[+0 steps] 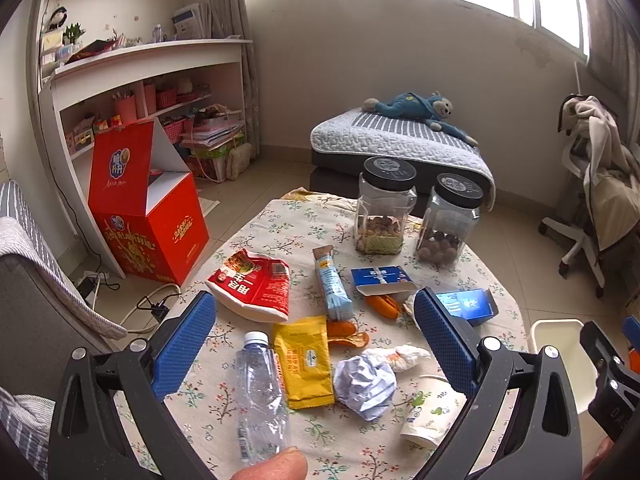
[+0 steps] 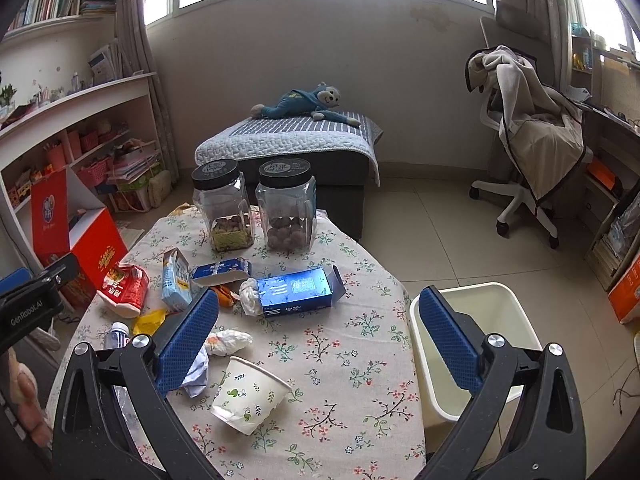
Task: Collect trash
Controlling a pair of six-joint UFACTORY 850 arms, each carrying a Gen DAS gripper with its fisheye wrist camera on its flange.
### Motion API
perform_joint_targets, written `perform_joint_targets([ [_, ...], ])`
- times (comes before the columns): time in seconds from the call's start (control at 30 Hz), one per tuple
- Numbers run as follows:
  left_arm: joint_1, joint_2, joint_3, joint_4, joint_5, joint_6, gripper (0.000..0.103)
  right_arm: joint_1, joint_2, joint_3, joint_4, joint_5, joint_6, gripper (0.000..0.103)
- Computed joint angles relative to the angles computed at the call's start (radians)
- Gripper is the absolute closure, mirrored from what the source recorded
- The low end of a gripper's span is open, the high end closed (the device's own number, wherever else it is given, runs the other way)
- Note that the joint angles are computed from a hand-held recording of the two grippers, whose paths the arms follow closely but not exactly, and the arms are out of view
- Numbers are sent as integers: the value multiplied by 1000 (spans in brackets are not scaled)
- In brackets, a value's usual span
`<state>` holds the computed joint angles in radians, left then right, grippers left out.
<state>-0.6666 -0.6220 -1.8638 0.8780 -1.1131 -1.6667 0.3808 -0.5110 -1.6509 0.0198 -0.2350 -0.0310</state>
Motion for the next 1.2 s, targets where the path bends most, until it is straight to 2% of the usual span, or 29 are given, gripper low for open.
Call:
perform_joint_targets([
  [0.1,52,30,26,-66,15,43,7,6,-40,-78,-10,-46,-57,7],
  [0.17,97,33,28,-171,27,123,7,-3,-78,-134,84,-96,-148,7],
  [0.23,133,39,49,-275,35,193,7,-16,-97,-134,211,-92,-243,7],
  [0.27,148,60,96,-317,90,193,7,-22,-112,-139,236,-107,-257,7],
  [0.3,158,80,145,-340,147,184,7,-25,-137,-164,221,-153,-233,7],
  [0.37,174,86,189,-433,185,213,7,-39,-198,-243,310,-298,-272,7],
  [0.4,184,81,201,-485,210,229,7,-43,-215,-265,348,-340,-291,7],
  [0.43,190,71,202,-530,234,249,7,-42,-221,-269,344,-350,-285,7],
  [0.47,189,55,191,-559,249,279,7,-37,-222,-268,313,-346,-261,7],
  [0.57,157,-30,83,-563,220,417,7,-31,-226,-262,275,-343,-210,7],
  [0.67,137,-100,-11,-583,243,518,7,-41,-245,-288,250,-369,-120,7],
  [0.83,129,-218,-163,-605,175,572,9,-56,-281,-320,212,-421,-5,7],
  [0.9,138,-255,-204,-642,140,602,21,-55,-306,-343,206,-469,13,7],
  [1.0,148,-275,-215,-697,132,634,41,-53,-351,-385,253,-573,1,7],
  [1.07,151,-273,-209,-707,125,648,65,-47,-370,-394,280,-617,5,7],
  [1.13,147,-239,-161,-687,158,631,79,-37,-384,-401,295,-646,10,7],
  [1.2,141,-195,-108,-637,199,590,81,-26,-392,-401,298,-654,25,7],
])
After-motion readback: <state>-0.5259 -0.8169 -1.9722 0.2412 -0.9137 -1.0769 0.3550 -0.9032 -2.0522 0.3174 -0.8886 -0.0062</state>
